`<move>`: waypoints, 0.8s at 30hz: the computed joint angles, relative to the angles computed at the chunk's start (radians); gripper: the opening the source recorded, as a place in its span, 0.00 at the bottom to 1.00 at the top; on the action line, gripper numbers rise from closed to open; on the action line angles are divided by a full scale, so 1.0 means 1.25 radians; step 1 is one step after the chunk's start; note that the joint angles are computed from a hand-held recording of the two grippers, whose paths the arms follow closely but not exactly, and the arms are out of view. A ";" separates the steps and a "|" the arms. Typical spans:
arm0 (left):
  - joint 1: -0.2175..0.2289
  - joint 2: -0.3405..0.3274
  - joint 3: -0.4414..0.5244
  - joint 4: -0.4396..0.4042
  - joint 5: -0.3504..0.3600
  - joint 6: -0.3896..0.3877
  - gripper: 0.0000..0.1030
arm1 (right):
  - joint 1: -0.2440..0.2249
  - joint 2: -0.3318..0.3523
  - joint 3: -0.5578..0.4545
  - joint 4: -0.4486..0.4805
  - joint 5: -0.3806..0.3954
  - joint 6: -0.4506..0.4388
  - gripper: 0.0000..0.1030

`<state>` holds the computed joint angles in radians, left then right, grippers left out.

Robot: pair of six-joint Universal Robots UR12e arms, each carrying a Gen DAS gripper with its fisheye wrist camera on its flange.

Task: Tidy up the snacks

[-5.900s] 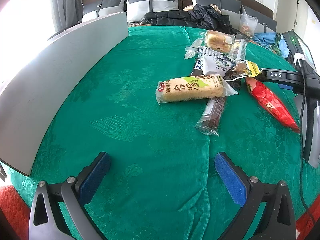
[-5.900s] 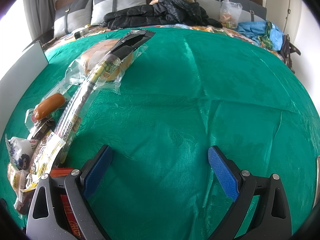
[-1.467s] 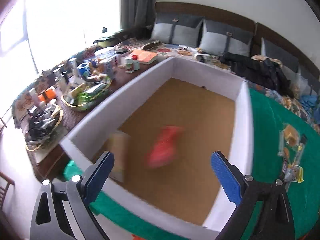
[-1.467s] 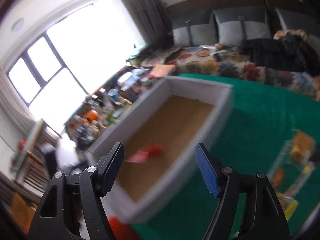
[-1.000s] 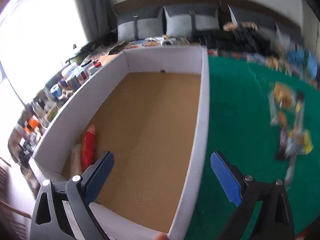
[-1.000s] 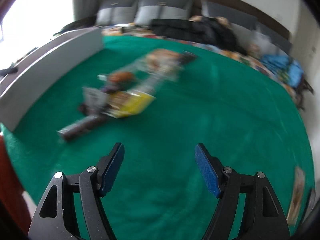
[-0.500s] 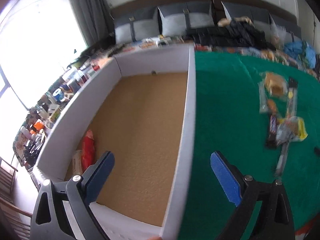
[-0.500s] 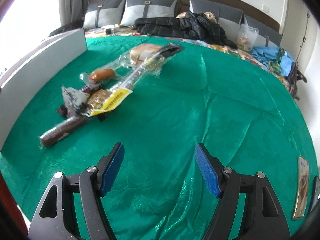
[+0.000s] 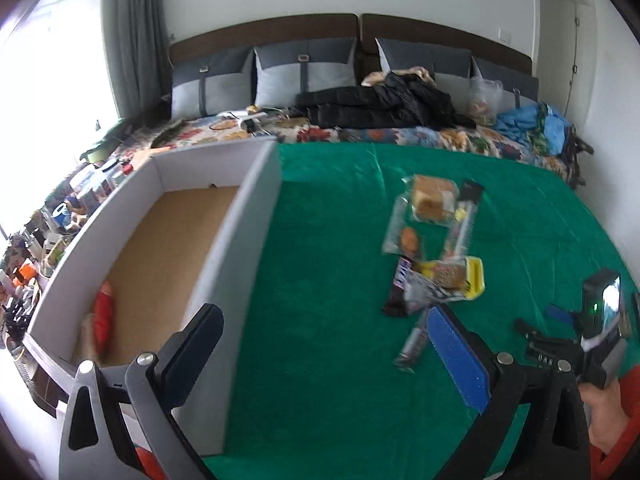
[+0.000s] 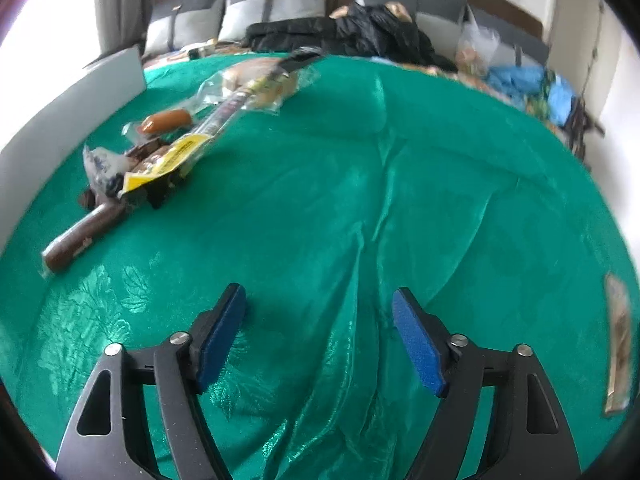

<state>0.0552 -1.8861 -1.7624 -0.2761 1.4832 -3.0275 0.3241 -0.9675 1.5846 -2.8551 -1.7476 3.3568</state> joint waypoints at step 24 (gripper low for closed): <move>-0.006 -0.064 -0.013 -0.082 -0.081 -0.030 0.98 | 0.000 -0.001 0.002 0.001 0.004 0.007 0.81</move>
